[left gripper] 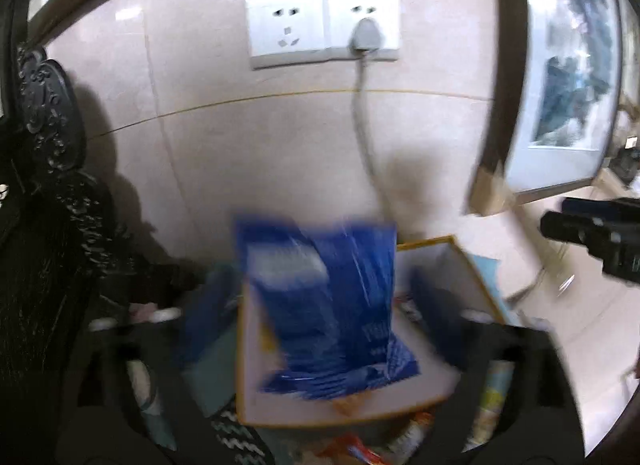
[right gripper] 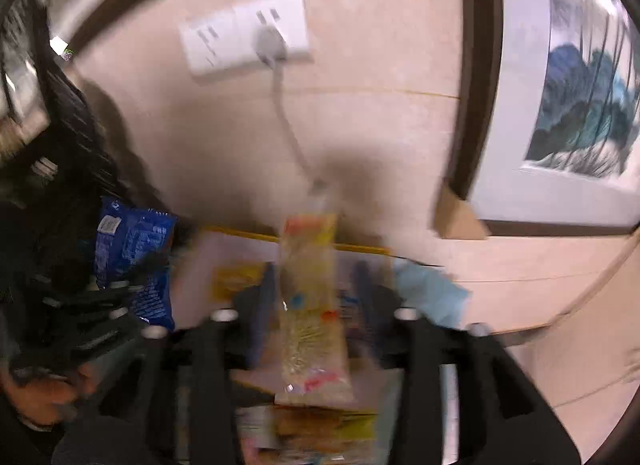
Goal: Organize snacks
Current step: 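Carry the blue bag and rice-cracker stick over the yellow box and open both tools, then grasp the round yellow bread bag with the left tool while the right tool grasps the green seed bag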
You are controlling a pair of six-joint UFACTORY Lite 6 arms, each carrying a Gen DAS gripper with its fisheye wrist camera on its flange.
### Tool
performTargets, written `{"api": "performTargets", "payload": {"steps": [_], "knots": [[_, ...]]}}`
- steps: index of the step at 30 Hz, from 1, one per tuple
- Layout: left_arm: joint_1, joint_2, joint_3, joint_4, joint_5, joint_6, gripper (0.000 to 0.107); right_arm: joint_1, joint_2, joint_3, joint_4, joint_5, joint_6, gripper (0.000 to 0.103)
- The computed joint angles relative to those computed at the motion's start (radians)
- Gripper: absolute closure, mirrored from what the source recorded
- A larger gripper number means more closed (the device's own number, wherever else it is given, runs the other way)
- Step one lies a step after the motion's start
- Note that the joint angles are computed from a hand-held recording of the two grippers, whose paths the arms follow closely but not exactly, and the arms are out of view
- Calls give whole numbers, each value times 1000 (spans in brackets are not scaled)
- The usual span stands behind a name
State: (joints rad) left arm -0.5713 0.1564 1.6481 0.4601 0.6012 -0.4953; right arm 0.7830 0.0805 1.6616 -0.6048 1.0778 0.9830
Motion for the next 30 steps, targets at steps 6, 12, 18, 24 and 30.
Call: {"api": "performTargets", "payload": {"steps": [6, 12, 18, 24, 30], "knots": [[73, -149, -313, -57, -95, 46, 11, 55, -130, -275, -13, -80, 83, 52], [109, -406, -670, -137, -157, 71, 11, 180, -300, -548, 6, -116, 266, 50], [21, -739, -1027, -152, -134, 67, 11, 439, -381, -763, -1, -109, 534, 47], [-176, -957, -1269, 0, -32, -99, 11, 605, -506, -1024, 37, -130, 864, 47], [-284, -1070, -1420, 50, -8, -190, 11, 630, -543, -1116, 79, -125, 919, 45]]}}
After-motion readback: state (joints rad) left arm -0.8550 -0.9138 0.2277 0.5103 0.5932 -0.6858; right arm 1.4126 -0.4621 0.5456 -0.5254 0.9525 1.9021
